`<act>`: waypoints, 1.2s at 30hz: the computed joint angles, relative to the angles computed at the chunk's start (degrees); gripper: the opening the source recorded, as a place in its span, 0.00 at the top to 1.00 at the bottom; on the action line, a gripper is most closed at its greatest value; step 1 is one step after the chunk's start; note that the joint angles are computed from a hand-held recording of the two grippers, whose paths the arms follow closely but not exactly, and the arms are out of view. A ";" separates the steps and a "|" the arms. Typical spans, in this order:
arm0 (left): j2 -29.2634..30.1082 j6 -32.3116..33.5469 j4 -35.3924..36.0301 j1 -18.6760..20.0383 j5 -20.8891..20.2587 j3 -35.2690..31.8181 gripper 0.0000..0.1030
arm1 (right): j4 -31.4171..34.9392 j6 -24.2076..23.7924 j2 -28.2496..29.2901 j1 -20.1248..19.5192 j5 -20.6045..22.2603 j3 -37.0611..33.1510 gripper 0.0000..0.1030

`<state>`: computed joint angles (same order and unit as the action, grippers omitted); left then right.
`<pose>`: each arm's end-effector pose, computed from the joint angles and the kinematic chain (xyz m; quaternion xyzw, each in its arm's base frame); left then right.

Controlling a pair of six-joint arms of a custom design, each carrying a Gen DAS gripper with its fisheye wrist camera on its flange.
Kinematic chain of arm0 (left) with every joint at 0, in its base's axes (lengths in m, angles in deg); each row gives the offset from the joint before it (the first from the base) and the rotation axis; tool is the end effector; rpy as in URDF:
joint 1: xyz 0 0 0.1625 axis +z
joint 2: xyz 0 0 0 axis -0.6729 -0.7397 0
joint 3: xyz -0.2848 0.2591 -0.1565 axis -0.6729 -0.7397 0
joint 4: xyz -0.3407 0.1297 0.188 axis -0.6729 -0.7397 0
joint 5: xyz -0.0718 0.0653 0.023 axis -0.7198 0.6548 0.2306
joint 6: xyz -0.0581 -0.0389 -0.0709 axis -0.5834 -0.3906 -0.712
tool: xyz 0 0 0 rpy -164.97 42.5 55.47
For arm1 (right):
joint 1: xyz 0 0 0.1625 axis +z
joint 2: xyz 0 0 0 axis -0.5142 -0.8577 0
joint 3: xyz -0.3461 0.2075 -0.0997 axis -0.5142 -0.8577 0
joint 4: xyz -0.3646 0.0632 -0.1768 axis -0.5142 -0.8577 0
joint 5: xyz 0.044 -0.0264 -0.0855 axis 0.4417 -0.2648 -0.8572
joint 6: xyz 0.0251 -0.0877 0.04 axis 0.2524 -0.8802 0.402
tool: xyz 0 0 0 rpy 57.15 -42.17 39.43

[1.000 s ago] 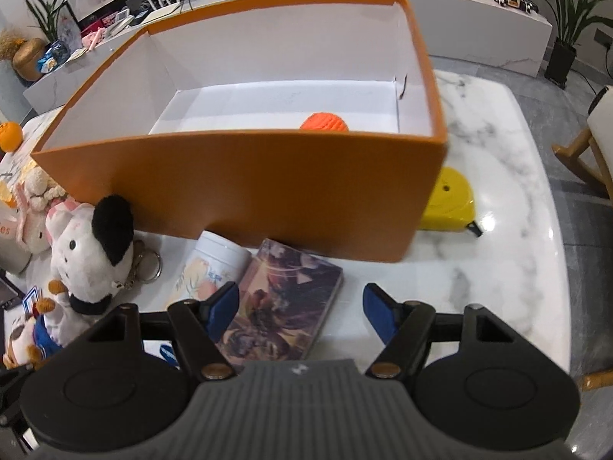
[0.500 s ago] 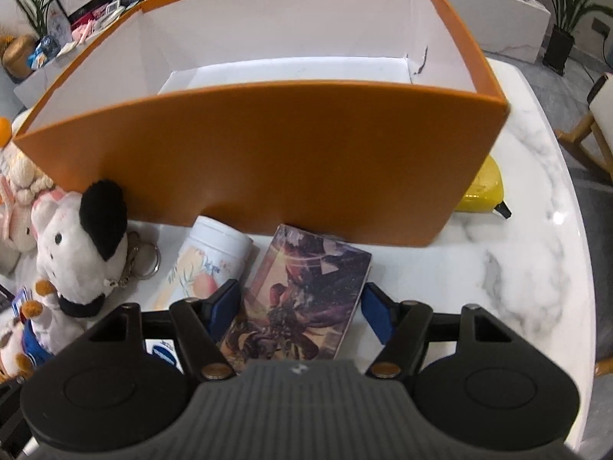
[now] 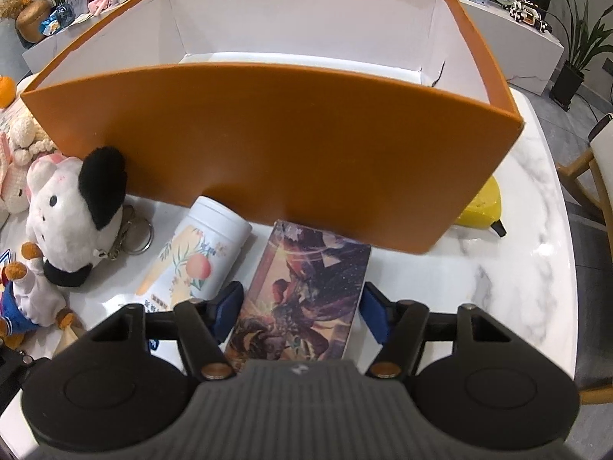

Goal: Organize objects
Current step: 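Grasp the gold printed box with the left gripper while the right gripper grasps the illustrated box, then lift both held boxes and carry them over the orange box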

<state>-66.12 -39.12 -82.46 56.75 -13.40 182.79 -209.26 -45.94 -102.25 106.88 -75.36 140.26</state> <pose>-0.3195 -0.2708 -0.0528 0.3671 0.8784 -0.1083 0.2862 -0.0013 -0.3091 0.2517 -0.0936 -0.8647 0.3040 0.3887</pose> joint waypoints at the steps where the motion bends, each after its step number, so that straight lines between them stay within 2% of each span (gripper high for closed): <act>1: -0.24 0.19 0.15 0.18 -0.17 -0.02 0.33 | -0.04 -0.16 -0.06 0.05 -0.04 -0.01 0.35; 8: -1.35 -0.25 1.53 0.95 -1.01 -0.30 0.33 | 2.89 0.33 -4.37 0.54 2.19 0.61 0.37; 16: -3.23 -1.02 1.79 0.10 -0.68 -0.19 0.33 | 5.42 0.50 -9.93 0.14 4.93 2.38 0.37; 21: -5.01 -0.60 2.03 0.01 -0.13 -1.12 0.33 | 9.82 2.80 -13.83 4.10 4.65 1.97 0.37; 26: -7.25 0.73 6.92 0.27 2.01 -4.28 0.33 | 16.90 4.94 -21.05 9.67 3.95 1.00 0.37; 31: -8.41 1.23 7.71 0.78 5.77 -7.83 0.33 | 14.89 6.01 -21.19 16.05 0.61 -2.36 0.37; 36: -6.67 4.06 4.95 2.73 9.85 -12.03 0.33 | 11.60 5.31 -19.85 18.66 -2.03 -6.07 0.37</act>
